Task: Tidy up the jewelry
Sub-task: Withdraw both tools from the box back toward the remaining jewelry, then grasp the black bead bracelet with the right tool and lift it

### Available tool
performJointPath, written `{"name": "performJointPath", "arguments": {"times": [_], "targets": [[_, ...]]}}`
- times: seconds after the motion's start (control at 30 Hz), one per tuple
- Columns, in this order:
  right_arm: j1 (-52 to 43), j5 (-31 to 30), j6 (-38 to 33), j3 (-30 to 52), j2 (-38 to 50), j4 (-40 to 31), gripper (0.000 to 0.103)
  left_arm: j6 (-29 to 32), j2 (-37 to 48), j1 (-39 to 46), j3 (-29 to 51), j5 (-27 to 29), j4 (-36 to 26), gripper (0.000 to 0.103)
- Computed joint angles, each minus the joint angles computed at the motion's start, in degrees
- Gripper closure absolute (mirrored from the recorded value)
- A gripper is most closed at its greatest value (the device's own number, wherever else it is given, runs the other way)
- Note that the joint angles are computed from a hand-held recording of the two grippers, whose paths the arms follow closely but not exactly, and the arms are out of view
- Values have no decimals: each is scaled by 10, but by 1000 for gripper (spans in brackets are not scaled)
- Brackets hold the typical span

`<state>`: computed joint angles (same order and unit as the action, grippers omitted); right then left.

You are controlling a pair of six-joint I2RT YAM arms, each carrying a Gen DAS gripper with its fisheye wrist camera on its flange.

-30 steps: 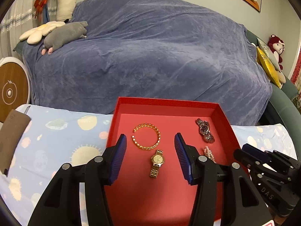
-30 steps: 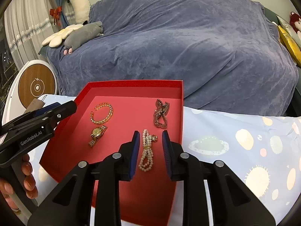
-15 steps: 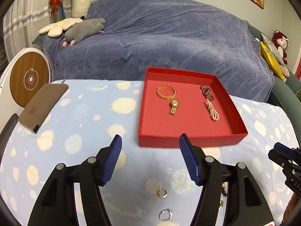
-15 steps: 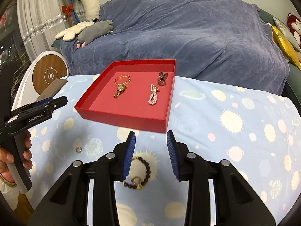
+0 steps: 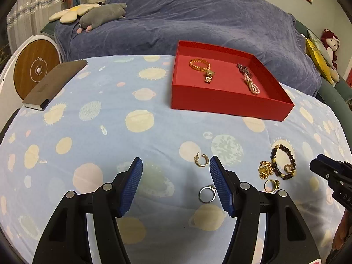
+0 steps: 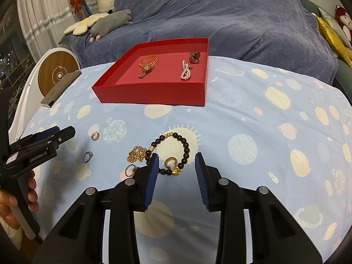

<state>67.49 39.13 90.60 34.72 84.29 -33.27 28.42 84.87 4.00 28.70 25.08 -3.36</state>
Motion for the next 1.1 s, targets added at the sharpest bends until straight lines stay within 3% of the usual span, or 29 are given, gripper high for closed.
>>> {"name": "performJointPath", "arguments": {"times": [0.3, 0.57, 0.67, 0.83, 1.1], "targets": [[-73, -31, -93, -7, 50, 86, 81, 43, 32, 26, 10, 15, -14, 42], [-118, -53, -127, -30, 63, 144, 81, 74, 49, 42, 14, 28, -33, 42], [-128, -62, -134, -39, 66, 162, 87, 88, 48, 41, 8, 33, -40, 42], [-130, -59, -141, -33, 77, 163, 95, 94, 42, 36, -1, 36, -42, 42], [-116, -44, -127, -34, 51, 146, 96, 80, 16, 7, -19, 37, -42, 42]]}}
